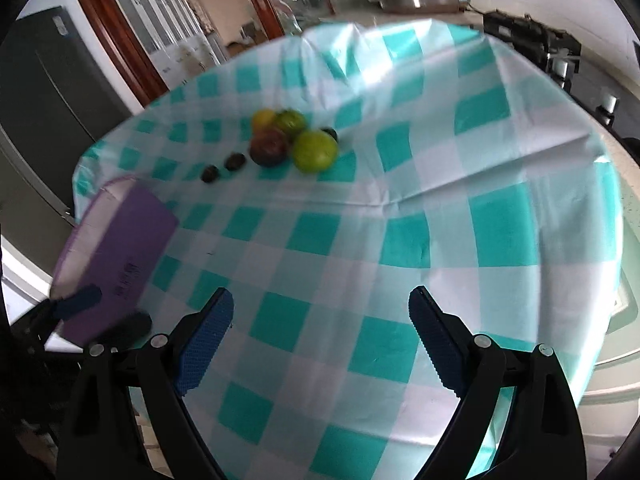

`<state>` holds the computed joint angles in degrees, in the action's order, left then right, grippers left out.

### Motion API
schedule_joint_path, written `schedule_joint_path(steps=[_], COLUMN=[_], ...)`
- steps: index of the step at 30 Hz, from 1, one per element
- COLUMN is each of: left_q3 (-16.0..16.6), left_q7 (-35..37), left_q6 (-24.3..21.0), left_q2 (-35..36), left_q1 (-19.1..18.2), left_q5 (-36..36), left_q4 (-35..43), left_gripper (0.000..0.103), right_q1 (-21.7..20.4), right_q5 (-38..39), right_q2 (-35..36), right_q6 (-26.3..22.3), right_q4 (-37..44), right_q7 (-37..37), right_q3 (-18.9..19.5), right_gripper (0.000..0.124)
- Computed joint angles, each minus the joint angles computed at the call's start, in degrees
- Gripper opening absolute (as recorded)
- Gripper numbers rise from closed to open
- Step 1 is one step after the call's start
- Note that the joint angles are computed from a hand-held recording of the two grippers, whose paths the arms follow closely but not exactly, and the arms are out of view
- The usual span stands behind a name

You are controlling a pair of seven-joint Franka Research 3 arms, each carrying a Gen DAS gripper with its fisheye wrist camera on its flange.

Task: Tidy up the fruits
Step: 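Move both open tools back toward the fruit cluster, then grasp the green apple with the right tool while the left grasps a brown chestnut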

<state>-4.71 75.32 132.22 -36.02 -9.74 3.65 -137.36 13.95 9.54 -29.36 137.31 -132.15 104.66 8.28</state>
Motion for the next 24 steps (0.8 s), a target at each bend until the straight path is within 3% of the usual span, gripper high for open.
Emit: schedule_joint_path(steps=[8, 16, 21, 24], left_q3=[1.7, 0.9, 0.0, 0.0], left_q7=[2.5, 9.0, 3.5, 0.6], left_q6=[8.4, 16.0, 19.3, 18.9], left_q2=[17.4, 31.9, 37.7, 41.2], left_q1=[4.8, 8.9, 10.7, 11.3], left_q5=[1.5, 3.4, 9.7, 10.8], left_q4=[7.6, 15.8, 19.8, 23.5], left_gripper=[0.101, 0.101, 0.101, 0.101], right_q1=[-1.3, 4.9, 8.5, 10.2], right_q5=[-7.8, -17.7, -20.0, -21.9], right_q2=[18.2, 42.8, 51.1, 53.7], right_q6=[0.2, -1.9, -4.5, -5.9], right_q4=[13.1, 37.1, 46.7, 49.8], right_q7=[3.3, 8.4, 7.8, 6.7], right_q3=[1.0, -3.3, -6.7, -8.1], right_gripper=[0.087, 0.087, 0.086, 0.079])
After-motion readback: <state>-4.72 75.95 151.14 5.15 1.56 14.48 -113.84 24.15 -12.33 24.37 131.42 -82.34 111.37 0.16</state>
